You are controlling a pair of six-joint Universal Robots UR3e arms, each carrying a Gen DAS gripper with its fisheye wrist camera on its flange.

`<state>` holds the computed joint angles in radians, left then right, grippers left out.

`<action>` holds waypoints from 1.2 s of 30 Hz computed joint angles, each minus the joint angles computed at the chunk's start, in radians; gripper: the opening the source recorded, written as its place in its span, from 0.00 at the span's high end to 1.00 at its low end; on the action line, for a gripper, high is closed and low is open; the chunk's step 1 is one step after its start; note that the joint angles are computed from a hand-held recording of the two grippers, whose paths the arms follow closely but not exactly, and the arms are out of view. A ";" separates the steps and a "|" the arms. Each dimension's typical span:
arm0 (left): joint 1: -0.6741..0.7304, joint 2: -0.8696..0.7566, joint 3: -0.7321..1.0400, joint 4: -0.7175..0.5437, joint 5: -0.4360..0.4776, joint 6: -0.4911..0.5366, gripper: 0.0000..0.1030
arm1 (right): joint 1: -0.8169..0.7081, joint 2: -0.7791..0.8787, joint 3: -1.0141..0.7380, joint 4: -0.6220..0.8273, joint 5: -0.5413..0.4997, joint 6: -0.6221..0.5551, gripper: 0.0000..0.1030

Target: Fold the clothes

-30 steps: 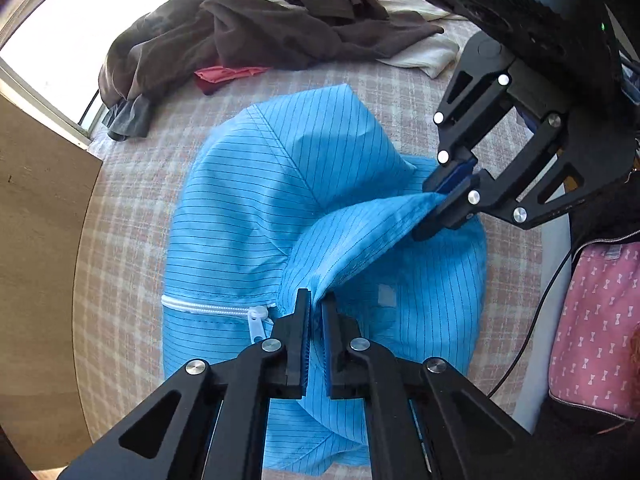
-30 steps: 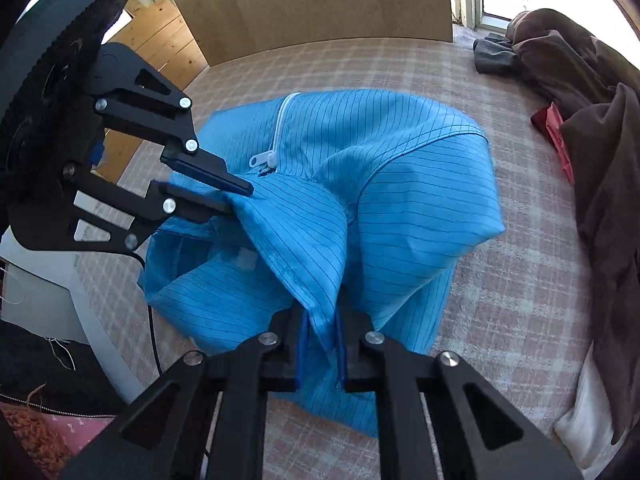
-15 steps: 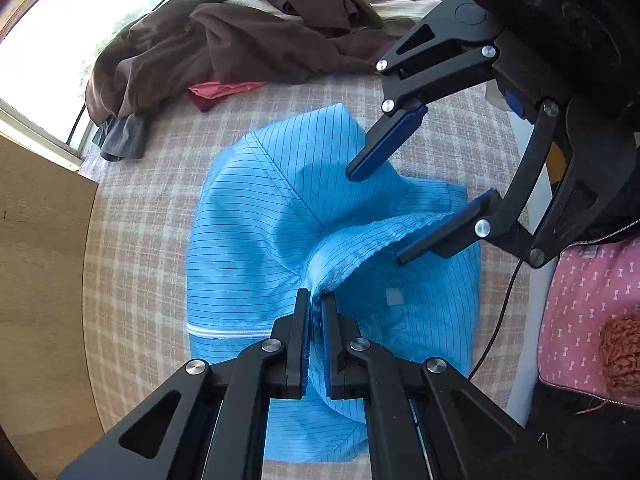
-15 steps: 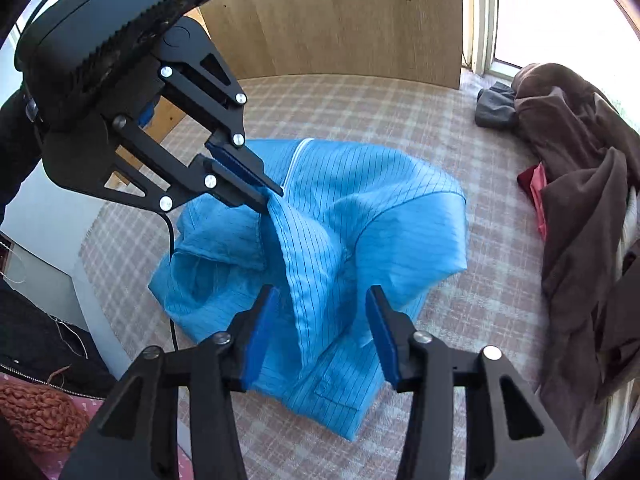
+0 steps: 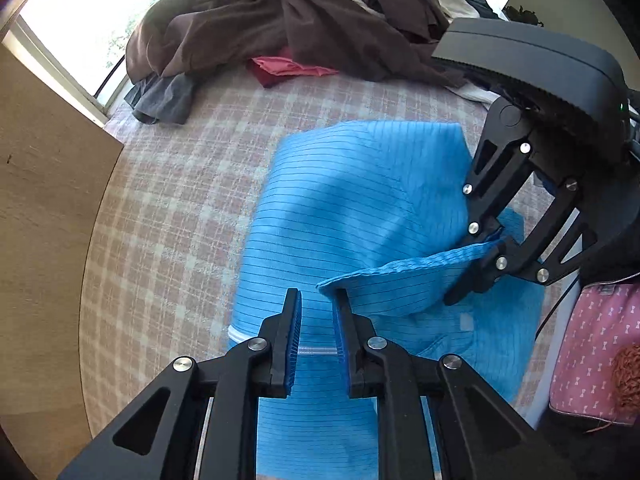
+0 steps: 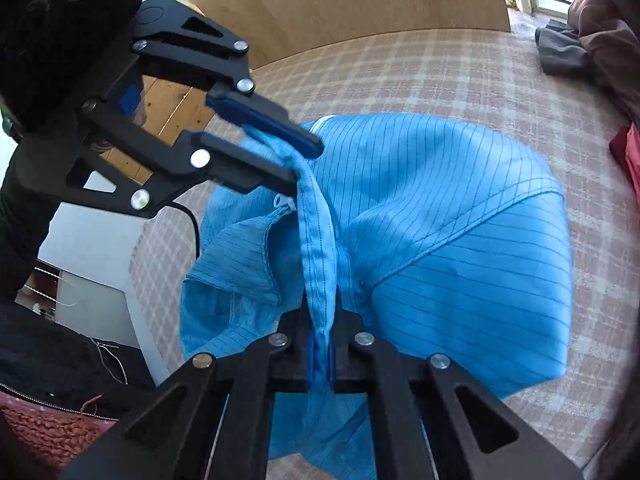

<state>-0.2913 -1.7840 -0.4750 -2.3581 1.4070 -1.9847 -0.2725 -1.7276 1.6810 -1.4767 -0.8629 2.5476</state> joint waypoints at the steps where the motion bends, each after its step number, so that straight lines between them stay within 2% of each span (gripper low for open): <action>1: 0.014 0.038 -0.044 0.016 0.000 0.019 0.87 | -0.004 0.004 0.019 -0.004 0.006 0.003 0.96; 4: 0.042 0.135 -0.126 0.018 -0.022 0.071 0.87 | -0.004 0.003 0.066 -0.081 -0.031 0.061 0.96; 6: 0.046 0.144 -0.080 -0.063 -0.065 0.110 0.84 | -0.018 0.012 0.081 -0.083 -0.017 0.079 0.96; 9: 0.039 0.151 -0.098 -0.078 -0.107 0.116 0.82 | -0.031 0.052 0.098 -0.089 0.017 0.081 0.96; 12: -0.017 0.127 -0.196 0.060 -0.078 0.019 0.82 | -0.034 0.093 0.113 -0.071 0.066 0.054 0.96; 14: -0.045 0.123 -0.289 0.173 -0.046 -0.067 0.83 | -0.010 0.093 0.126 -0.092 0.054 0.066 0.93; 16: -0.068 0.132 -0.372 0.262 -0.006 -0.136 0.86 | 0.026 0.062 0.159 -0.202 -0.039 0.147 0.93; 17: -0.043 0.152 -0.378 0.250 -0.035 -0.131 0.86 | 0.035 0.039 0.175 -0.236 -0.085 0.172 0.93; 20: 0.081 0.268 -0.362 0.140 -0.129 -0.058 0.86 | 0.028 -0.072 0.244 -0.286 -0.179 0.212 0.87; 22: 0.184 0.377 -0.360 0.031 -0.174 0.051 0.83 | 0.024 -0.118 0.262 -0.274 -0.194 0.200 0.86; 23: 0.256 0.430 -0.346 -0.063 -0.198 0.128 0.82 | 0.031 -0.120 0.257 -0.265 -0.196 0.190 0.86; 26: 0.432 0.580 -0.353 -0.294 -0.222 0.326 0.76 | 0.094 -0.062 0.225 -0.299 -0.210 0.209 0.86; 28: 0.472 0.662 -0.394 -0.354 -0.215 0.380 0.75 | 0.149 0.018 0.165 -0.324 -0.215 0.248 0.86; 33: 0.355 0.786 -0.690 -0.097 -0.174 0.093 0.76 | 0.359 0.219 -0.075 -0.379 -0.387 0.384 0.86; 36: 0.494 0.840 -0.735 -0.121 -0.219 0.057 0.76 | 0.443 0.326 -0.259 -0.342 -0.424 0.351 0.86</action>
